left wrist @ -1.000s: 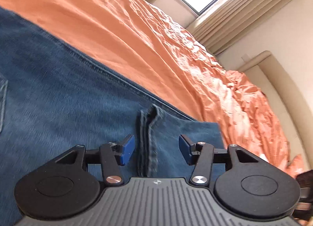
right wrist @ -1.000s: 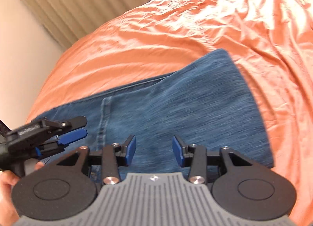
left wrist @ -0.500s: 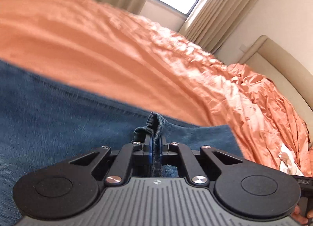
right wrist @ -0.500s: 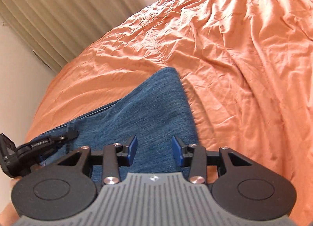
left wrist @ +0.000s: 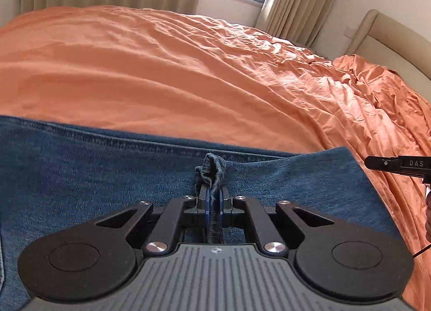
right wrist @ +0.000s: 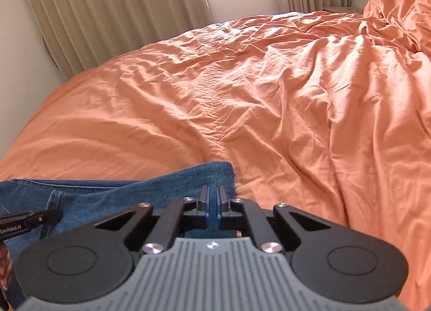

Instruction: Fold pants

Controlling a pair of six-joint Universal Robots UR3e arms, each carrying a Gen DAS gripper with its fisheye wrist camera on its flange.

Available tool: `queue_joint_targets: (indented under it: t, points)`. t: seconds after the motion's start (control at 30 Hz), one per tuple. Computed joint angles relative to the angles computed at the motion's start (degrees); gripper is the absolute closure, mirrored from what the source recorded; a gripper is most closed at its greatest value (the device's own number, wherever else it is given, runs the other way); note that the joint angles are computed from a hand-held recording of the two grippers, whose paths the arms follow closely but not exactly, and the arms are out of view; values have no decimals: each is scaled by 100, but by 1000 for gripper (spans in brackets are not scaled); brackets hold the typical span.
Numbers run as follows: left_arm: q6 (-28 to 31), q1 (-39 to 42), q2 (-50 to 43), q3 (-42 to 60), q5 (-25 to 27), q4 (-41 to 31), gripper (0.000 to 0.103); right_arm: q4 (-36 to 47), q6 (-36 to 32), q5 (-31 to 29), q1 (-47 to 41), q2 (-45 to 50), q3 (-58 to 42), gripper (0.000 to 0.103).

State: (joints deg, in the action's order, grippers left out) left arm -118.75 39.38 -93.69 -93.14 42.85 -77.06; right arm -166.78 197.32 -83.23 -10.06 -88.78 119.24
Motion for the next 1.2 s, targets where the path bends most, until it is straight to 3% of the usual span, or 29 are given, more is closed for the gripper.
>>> queue_joint_targets:
  t: [0.13,0.27,0.4,0.5,0.6,0.7,0.87,0.97,1.1,1.2]
  points:
    - [-38,-66,-129,-96,92,255,96,29,-170,-289,130,886,-601,103]
    - [-81,-94,-327,76,132,169,95,101,-95,-216,65,1256,-794,103]
    - [-146,-150,-224,142,317,168,86,511,-188,-320,132,1044,-930,103]
    - [-163,-41,35,283,379,-215,84,597,-258,-131,80,229,-380,101]
    - [492,435,624,88,74,-893,83,750,-267,8,85,-991,466,101]
    - [1446,1004,1236,37,-101,-2081,83,973,-146,-139,309,-2111,1168,101]
    - [2966,1843,2274,-311,-83,-3520,83,1036,511,-974,1322,-2914,1840,101]
    - [3067,1879,2590,-699,192,-3328,86,553,670,-1466,1871,-2553,2096,101]
    - [2629,1705,2867,-1409,435,-2214,96,102,630,-1416,1921,-2065,2304,102]
    - [2232,1528,2711,-1533,598,-1775,96,-366,585,-1592,2105,-1701,2413,103]
